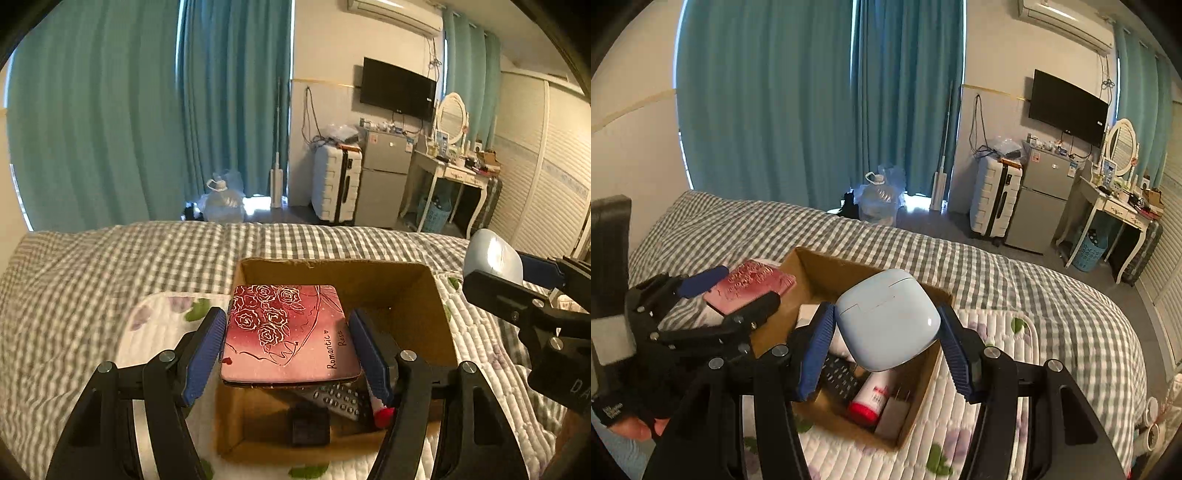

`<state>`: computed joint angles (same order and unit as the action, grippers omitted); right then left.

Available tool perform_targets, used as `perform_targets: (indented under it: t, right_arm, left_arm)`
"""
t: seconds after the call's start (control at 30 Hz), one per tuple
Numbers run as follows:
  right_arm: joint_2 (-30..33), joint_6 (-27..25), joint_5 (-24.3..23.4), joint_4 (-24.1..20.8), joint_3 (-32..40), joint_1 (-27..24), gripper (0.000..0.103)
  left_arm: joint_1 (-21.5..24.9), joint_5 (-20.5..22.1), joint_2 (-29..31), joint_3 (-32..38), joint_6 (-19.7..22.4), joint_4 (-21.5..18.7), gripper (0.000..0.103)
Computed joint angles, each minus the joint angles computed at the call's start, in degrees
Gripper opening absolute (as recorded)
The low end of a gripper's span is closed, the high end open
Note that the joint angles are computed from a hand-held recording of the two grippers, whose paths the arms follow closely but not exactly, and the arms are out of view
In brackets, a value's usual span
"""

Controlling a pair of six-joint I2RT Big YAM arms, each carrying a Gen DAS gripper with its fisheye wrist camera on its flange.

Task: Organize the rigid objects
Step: 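Carry the card and earbud case into the box and open both tools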

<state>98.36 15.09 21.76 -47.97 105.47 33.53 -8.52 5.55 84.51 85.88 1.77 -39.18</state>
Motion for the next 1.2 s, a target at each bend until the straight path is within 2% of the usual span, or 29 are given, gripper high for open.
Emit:
perform_targets:
  t: [0.17, 0.3, 0.43, 0.57, 0.8, 0.97, 1.1, 1.2]
  right_arm:
    - [3.30, -0.97, -2.03, 0.31, 2.18, -2.37, 0.056]
    - [4.39, -2.23, -3.36, 1.37, 2.33, -3.60, 0.056]
    - [5.27, -2.61, -4.39, 1.79, 2.51, -4.44, 0.056]
    - [5.62, -2.66, -5.40, 2.00, 2.33, -4.77, 0.056]
    - [4.79, -3.15, -4.78, -0.08, 2.48, -4.30, 0.056]
    - [6.56, -1.48, -3.54, -3.38, 5.26, -3.49, 0.056]
    - [8.51, 1.47, -6.83, -3.54, 6.61, -4.13, 0.056]
    - [11.75, 1.67, -6.40, -5.41, 9.74, -4.32, 0.057]
  left_arm:
    - [-0.95, 0.21, 5.56, 3.61, 0.68, 0.27, 0.070]
    - [-1.38, 1.46, 9.09, 6.27, 1.28, -2.99, 0.070]
    - [-1.88, 0.77, 11.10, 7.90, 0.83, -5.31, 0.070]
    - [-1.16, 2.59, 10.16, 6.43, -1.92, -2.54, 0.071]
    - [-0.22, 2.41, 8.32, 7.40, -2.67, -4.56, 0.072]
    - [0.98, 2.33, 6.18, 6.71, -0.78, -3.98, 0.072]
    - [1.84, 1.21, 5.15, 5.69, 2.57, -2.30, 0.072]
    - [2.39, 1.82, 5.09, 4.86, 5.14, -1.13, 0.071]
